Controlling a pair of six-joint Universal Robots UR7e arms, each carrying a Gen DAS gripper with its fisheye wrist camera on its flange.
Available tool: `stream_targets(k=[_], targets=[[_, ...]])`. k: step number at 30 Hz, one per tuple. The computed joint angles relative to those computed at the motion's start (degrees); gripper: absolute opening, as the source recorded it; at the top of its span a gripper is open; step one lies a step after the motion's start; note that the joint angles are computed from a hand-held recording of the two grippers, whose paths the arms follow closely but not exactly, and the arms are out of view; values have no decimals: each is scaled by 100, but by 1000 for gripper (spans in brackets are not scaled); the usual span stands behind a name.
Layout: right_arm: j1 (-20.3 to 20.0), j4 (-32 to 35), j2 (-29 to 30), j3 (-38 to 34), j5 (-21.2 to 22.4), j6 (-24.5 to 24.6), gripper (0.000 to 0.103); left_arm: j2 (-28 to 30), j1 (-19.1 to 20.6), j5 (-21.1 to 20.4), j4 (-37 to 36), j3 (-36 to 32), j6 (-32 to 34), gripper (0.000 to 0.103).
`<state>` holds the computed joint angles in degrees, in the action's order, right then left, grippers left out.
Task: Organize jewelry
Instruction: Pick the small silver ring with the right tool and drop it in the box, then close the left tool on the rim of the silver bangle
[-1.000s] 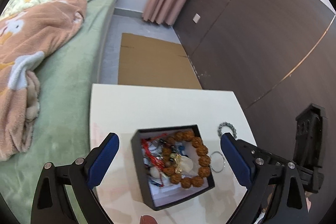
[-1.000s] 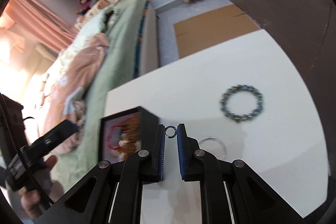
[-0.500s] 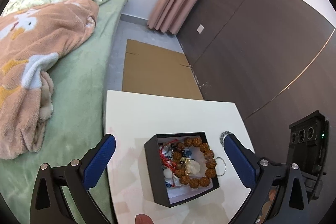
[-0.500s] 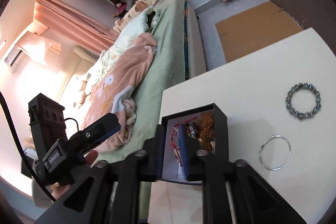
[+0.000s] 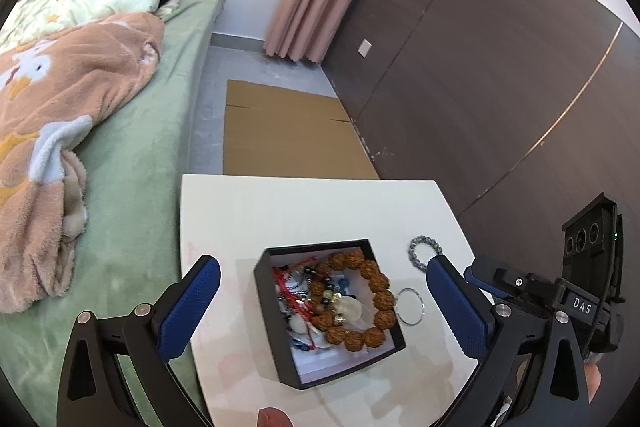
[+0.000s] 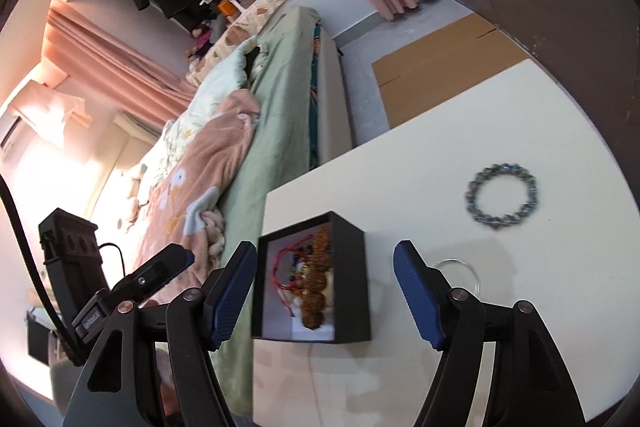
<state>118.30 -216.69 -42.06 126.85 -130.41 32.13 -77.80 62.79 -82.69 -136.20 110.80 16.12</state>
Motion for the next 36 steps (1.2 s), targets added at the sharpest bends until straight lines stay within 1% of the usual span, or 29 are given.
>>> stream_targets(k=[3,5,8,9,14,16,18,20,21,22,23,24,26,27,29,31,34,36], targets=[[-25,20,-135,199,-20,131,71,-28,-68,-55,35,78,32,103],[-34,229,-261,301,-40,241,71,-68,-180,-39,51,198,154,103],[14,719,-474,447,-306,537,71,-114,-314,-6,27,348,237,103],[1,814,-564,536,-310,626,71,-131,-369,-6,28,407,241,103],[-58,895,-853,916,-351,948,71,-186,-652,187,-211,726,263,103],[-104,876,-969,1093,-344,1118,71,-199,-728,195,-265,817,304,102],[-137,884,-1071,1232,-369,1261,71,-213,-815,181,-353,931,325,99],[-162,836,-1166,1364,-394,1361,71,-206,-901,214,-378,1017,336,87],[-174,782,-1219,1435,-396,1409,71,-184,-956,244,-364,1065,332,83],[-180,759,-1259,1481,-406,1441,71,-153,-997,267,-327,1097,314,76],[-184,719,-1310,1552,-433,1483,71,-124,-1026,282,-293,1113,294,70],[-180,697,-1336,1593,-459,1524,71,-79,-1066,317,-247,1133,268,68],[-198,629,-1394,1689,-458,1582,71,9,-1145,390,-192,1178,218,58],[-212,573,-1425,1744,-441,1599,71,56,-1185,430,-154,1193,195,55],[-230,537,-1474,1816,-439,1641,71,147,-1249,511,-103,1212,134,45],[-264,451,-1516,1897,-412,1647,71,297,-1315,636,-27,1208,36,40],[-359,315,-1539,1978,-281,1596,71,517,-1442,1024,-125,1270,23,37],[-430,269,-1552,2011,-169,1574,71,630,-1445,1169,-24,1227,-64,35]])
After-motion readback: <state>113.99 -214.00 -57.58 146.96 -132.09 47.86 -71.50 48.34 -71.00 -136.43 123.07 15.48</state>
